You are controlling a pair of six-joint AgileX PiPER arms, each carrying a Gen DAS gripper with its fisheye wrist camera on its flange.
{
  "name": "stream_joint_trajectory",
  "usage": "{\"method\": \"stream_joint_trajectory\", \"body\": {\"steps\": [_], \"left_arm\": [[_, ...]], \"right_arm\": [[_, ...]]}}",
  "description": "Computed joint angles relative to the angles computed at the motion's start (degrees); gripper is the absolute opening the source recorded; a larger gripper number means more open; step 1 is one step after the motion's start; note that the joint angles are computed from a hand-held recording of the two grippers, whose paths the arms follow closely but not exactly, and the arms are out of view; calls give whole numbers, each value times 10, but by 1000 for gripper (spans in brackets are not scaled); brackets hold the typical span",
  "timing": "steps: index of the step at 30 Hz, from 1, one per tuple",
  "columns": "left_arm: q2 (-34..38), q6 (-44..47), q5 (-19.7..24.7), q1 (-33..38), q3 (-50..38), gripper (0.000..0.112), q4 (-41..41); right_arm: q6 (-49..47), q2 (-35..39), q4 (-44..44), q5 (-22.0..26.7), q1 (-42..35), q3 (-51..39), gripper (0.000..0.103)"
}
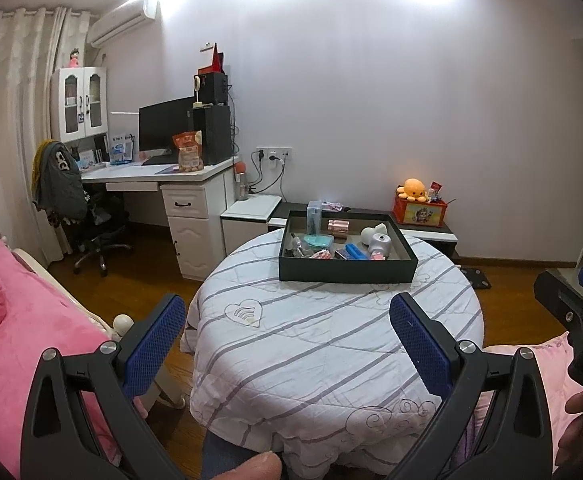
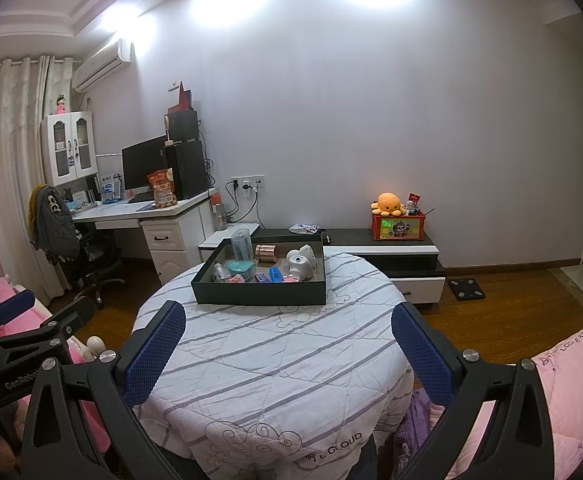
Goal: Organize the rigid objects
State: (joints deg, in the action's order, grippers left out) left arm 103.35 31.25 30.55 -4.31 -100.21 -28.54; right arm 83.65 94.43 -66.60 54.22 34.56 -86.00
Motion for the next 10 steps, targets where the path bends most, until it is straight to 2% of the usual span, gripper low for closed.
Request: {"method": "stream_joint_trajectory", "body": {"steps": [5,10], "left_arm": [[-3,54,7,11,7,103,-64],[-18,107,-16,16,32,103,-119]], "right_arm": [[0,0,0,-1,0,0,103],[0,0,2,-2,-2,0,103]]}}
